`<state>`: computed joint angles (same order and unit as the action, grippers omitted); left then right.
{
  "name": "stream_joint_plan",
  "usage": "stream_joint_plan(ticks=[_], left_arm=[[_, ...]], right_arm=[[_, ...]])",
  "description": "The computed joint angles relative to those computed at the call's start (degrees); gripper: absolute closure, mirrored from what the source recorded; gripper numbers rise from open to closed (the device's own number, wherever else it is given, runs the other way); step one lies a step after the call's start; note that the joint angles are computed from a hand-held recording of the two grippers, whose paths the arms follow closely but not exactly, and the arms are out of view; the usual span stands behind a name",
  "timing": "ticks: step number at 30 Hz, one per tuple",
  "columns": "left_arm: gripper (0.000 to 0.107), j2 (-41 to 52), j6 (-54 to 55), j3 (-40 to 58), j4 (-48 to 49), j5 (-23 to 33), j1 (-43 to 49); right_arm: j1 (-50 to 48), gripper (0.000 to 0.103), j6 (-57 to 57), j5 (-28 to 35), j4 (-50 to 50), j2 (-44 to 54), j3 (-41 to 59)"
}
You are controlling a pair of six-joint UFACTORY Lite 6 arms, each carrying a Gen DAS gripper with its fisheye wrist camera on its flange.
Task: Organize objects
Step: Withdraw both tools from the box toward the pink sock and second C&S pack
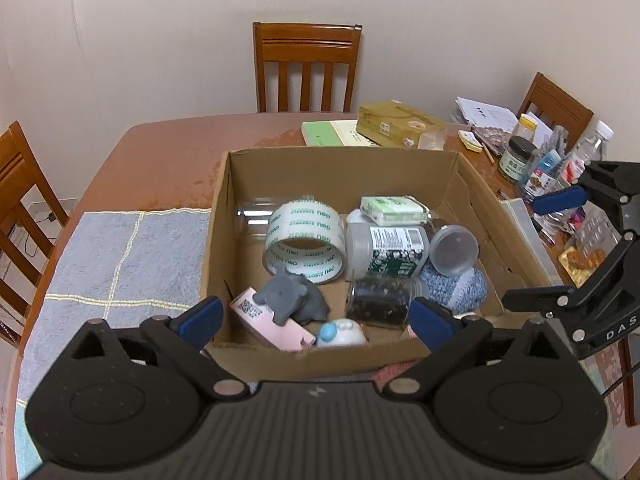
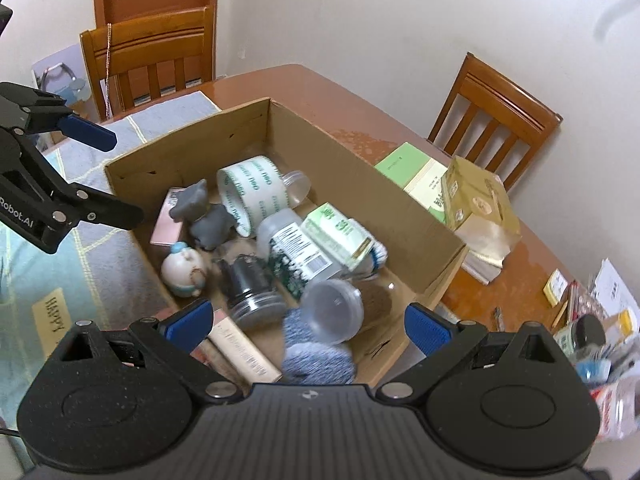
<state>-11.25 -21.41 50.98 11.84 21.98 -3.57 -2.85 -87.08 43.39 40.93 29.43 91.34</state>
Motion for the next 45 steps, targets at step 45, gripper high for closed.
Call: stream_joint_plan(ticks=[45], left_arm=[[0.006,-14.44,-15.09,-23.57,12.65,-5.54,-5.15]], right_arm=[[7.56,0.000,-34.73,-24.70,37.83,-17.23,-53.13]])
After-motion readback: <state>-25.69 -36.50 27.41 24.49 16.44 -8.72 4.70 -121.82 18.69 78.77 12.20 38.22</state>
